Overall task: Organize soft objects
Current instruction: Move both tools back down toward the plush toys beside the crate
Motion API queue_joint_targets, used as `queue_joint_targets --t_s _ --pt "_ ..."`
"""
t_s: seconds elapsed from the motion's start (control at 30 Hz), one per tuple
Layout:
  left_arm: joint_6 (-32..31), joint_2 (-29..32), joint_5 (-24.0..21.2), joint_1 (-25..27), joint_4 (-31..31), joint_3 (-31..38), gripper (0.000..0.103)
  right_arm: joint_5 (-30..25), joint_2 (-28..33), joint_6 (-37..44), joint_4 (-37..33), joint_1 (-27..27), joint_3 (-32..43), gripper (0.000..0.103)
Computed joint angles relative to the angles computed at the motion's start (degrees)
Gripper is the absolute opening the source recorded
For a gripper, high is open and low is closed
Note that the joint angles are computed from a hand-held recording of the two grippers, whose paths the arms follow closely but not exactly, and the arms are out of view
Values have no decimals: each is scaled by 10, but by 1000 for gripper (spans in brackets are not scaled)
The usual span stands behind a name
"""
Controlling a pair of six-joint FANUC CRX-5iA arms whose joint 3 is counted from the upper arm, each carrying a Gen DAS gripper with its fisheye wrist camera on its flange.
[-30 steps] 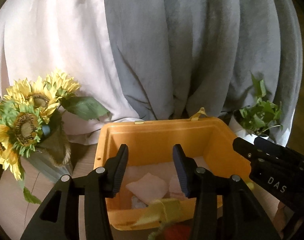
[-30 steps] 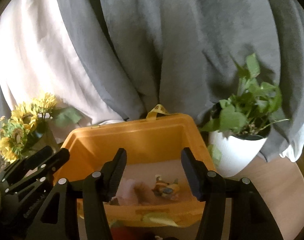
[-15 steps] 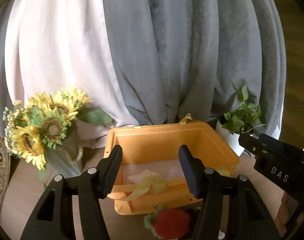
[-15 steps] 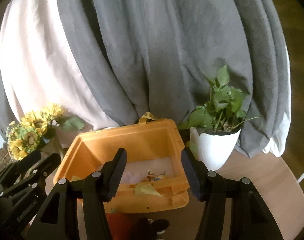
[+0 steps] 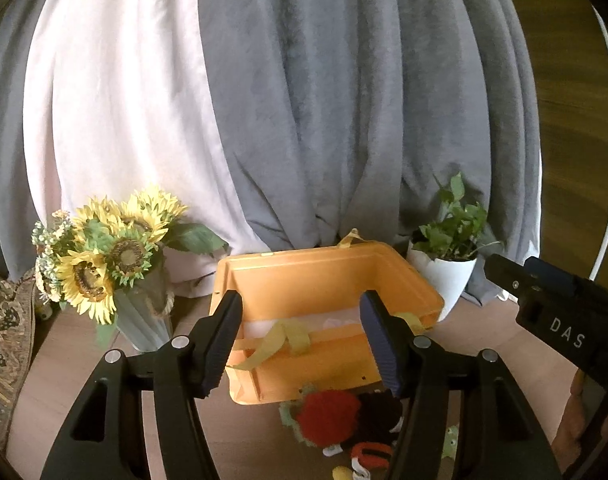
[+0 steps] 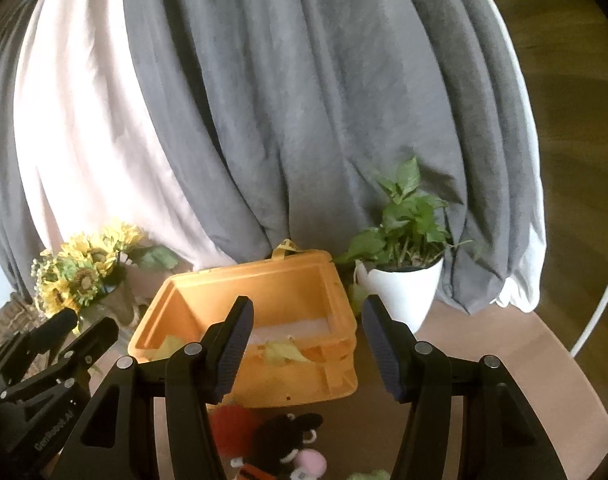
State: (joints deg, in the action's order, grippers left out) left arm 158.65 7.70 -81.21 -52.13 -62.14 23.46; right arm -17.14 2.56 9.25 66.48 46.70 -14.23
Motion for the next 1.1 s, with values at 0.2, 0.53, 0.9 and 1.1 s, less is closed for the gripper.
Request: queue_joint_targets --t_s 0.2,0.53,0.9,1.1 --pt "1 3 -12 -21 1 4 62 -1 -31 -21 13 -2 -34 58" --pt "2 16 -8 -28 45 3 62 -35 -68 55 -87 20 -67 58" --pt "2 29 20 -9 122 -21 62 -80 -74 157 -218 39 -79 58" --pt "-1 31 35 6 158 -37 62 -101 -70 203 -275 48 -77 58"
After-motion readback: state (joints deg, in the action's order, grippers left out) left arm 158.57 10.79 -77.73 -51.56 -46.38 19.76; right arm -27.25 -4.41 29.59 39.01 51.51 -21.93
